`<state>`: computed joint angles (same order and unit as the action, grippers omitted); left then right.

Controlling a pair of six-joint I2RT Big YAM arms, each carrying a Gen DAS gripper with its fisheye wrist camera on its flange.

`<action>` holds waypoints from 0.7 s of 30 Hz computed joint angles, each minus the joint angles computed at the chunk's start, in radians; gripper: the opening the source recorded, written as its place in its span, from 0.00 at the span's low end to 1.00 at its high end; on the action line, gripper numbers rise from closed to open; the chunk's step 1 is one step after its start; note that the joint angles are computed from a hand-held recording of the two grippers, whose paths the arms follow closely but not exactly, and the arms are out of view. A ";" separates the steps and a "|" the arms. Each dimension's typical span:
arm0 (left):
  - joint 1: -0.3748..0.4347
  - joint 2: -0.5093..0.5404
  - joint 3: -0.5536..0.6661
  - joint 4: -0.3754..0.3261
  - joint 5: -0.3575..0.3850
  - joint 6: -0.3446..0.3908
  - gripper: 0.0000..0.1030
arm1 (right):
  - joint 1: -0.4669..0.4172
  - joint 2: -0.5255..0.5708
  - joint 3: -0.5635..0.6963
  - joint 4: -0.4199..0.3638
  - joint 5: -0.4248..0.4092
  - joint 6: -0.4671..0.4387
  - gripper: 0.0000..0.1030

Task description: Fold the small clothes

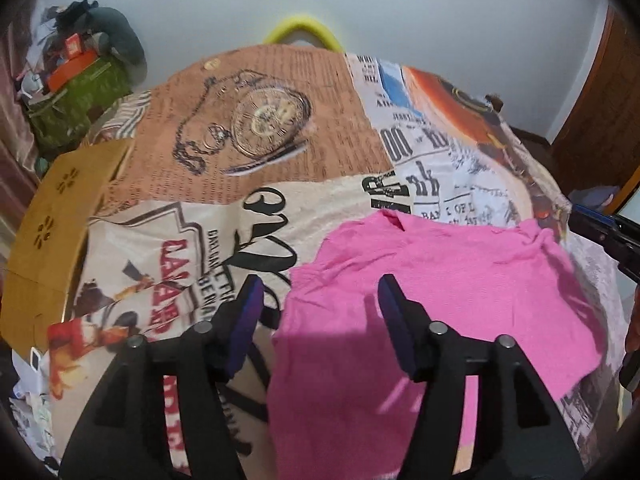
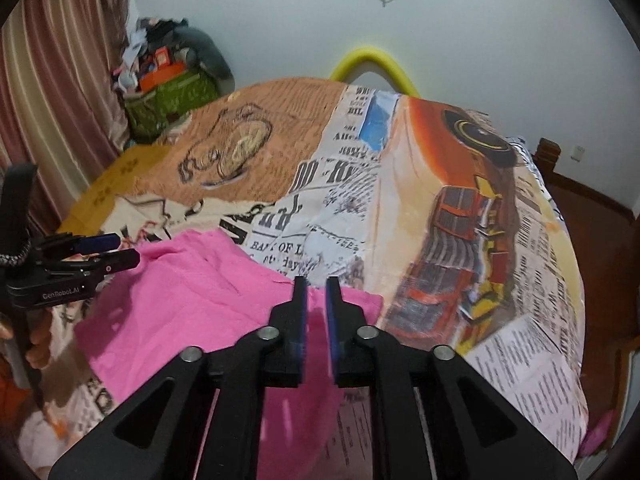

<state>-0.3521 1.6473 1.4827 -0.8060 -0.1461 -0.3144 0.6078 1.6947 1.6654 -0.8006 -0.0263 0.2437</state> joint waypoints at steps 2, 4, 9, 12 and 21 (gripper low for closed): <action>0.004 -0.029 -0.022 0.005 0.011 -0.012 0.66 | 0.000 -0.036 -0.032 0.021 0.000 0.010 0.35; 0.006 -0.060 -0.050 0.009 0.025 -0.026 0.66 | 0.005 -0.073 -0.066 0.034 0.012 0.005 0.41; -0.002 -0.099 -0.110 -0.005 0.049 -0.034 0.67 | 0.021 -0.093 -0.103 0.007 0.000 -0.010 0.42; -0.005 -0.088 -0.131 -0.017 0.067 -0.048 0.67 | 0.023 -0.069 -0.105 -0.016 -0.010 -0.005 0.42; -0.005 -0.047 -0.154 -0.007 0.079 -0.073 0.70 | 0.012 -0.035 -0.113 0.014 -0.071 0.028 0.05</action>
